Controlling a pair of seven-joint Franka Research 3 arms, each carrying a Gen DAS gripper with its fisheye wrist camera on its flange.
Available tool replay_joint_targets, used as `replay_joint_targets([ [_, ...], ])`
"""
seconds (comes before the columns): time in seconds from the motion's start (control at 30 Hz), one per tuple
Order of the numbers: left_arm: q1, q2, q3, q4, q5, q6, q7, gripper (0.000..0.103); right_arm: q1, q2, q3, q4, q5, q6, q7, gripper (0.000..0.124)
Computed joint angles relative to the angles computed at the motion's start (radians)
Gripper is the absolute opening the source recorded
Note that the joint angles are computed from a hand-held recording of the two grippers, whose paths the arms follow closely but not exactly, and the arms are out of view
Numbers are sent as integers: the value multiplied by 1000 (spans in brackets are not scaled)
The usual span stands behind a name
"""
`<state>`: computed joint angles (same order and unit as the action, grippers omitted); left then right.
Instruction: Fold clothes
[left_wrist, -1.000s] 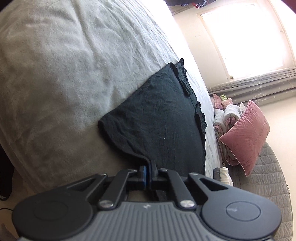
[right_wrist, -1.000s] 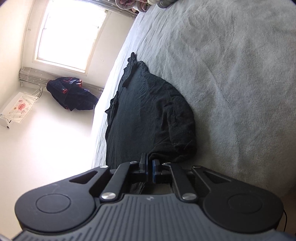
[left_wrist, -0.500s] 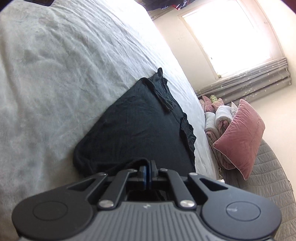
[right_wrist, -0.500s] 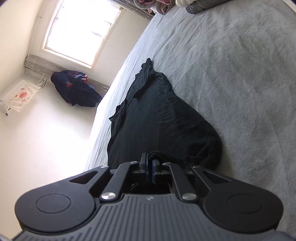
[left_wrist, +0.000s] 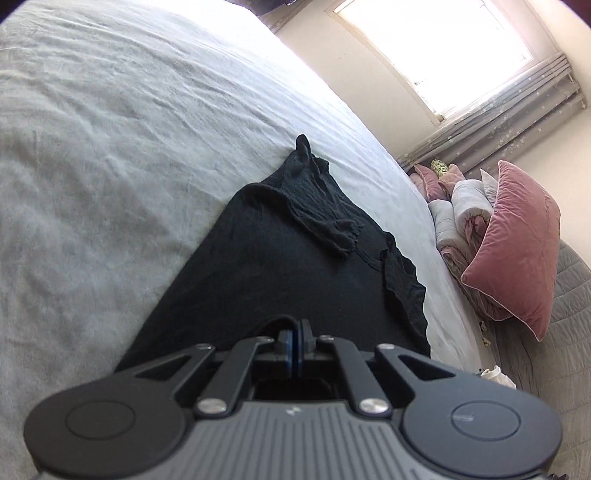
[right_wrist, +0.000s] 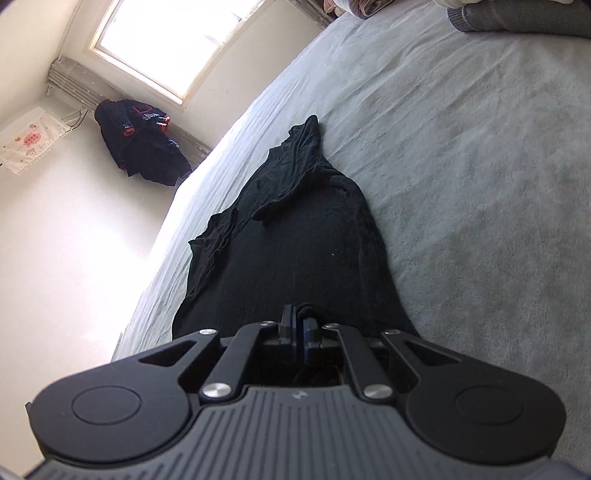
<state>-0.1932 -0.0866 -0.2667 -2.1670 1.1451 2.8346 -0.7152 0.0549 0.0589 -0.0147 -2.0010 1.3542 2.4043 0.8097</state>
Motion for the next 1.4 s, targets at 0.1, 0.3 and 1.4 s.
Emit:
replay_joint_targets([
  [0.1,5,50,18,49,-34,6,73,2,-2,53,4,69,-17,4,11,5],
  [0.3,-7,148,63,156,-100,2,213,2,-18,182,38,249,-102,9,63,5],
  [1.4,31,144,135,169,-505,-2,826,56,-113,454,128,714,-531,-70,367,47],
])
